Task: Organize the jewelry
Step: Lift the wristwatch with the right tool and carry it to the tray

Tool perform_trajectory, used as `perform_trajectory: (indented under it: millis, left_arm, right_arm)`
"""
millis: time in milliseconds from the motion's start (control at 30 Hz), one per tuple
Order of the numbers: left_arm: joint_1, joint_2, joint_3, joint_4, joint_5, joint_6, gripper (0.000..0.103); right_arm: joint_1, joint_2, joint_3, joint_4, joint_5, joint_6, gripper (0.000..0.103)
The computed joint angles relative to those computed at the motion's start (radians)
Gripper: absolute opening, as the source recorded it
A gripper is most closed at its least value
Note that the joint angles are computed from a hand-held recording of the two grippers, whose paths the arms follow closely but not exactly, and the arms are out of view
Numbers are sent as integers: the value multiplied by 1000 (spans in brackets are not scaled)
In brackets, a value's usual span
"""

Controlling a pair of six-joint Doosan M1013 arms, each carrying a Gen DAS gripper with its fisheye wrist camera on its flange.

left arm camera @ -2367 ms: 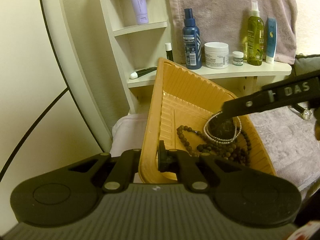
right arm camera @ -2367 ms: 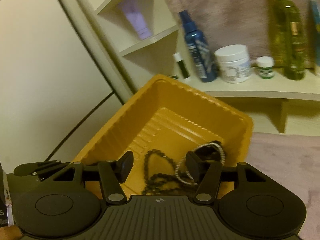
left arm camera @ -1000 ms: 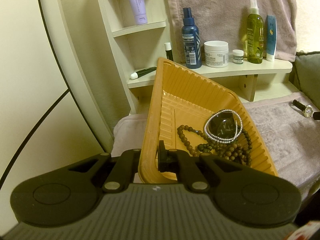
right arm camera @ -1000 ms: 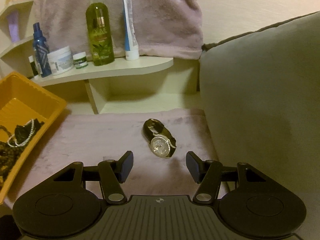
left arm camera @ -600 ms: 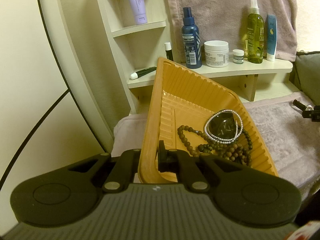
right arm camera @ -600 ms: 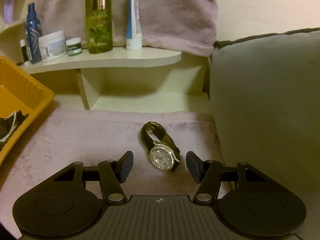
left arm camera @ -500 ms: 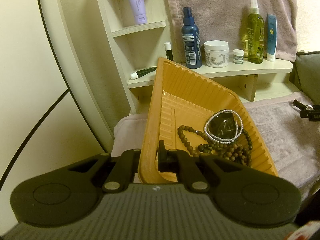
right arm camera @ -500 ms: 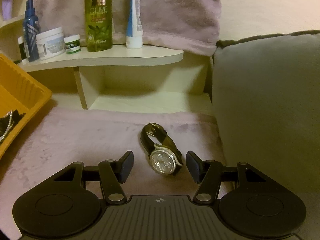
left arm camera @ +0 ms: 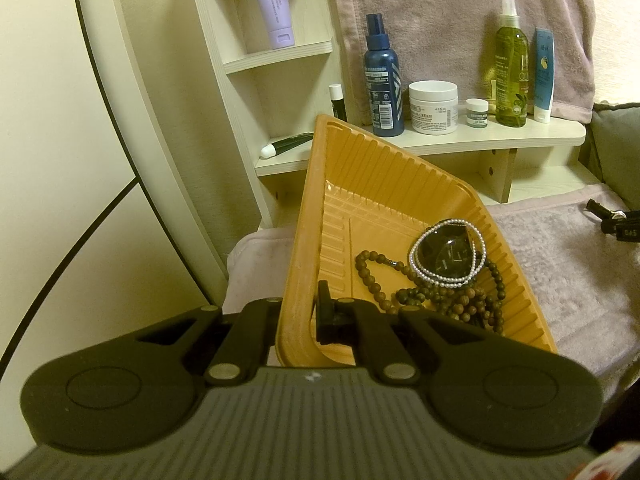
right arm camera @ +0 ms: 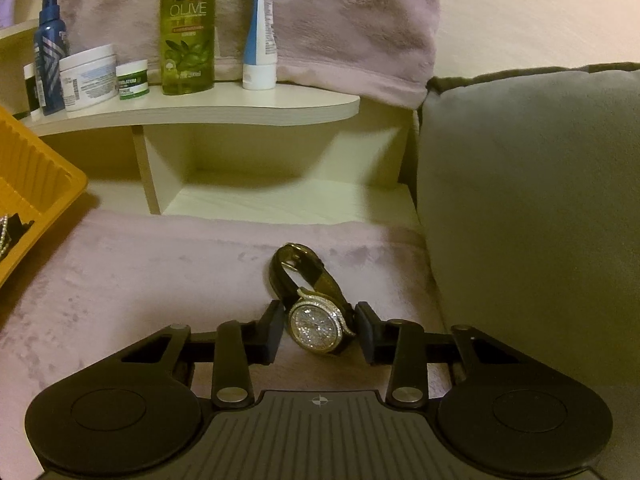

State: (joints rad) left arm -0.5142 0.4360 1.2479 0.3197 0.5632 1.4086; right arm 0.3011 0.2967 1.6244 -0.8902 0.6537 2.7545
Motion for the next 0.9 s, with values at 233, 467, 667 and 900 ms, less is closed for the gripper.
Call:
perform_trajectory:
  millis: [233, 467, 667, 900]
  left_arm:
    - [0, 0, -1, -2, 1, 2, 4]
    - [1, 0, -1, -2, 1, 2, 4]
    - [0, 1, -2, -1, 2, 1, 4]
    - [0, 1, -2, -1, 2, 3, 4]
  right_arm:
    - [7, -8, 9, -9, 4, 18, 38]
    - [17, -26, 29, -22, -1, 61, 38]
    - [30, -47, 45, -33, -10, 90, 38]
    - [50, -68, 47, -19, -31, 90, 38]
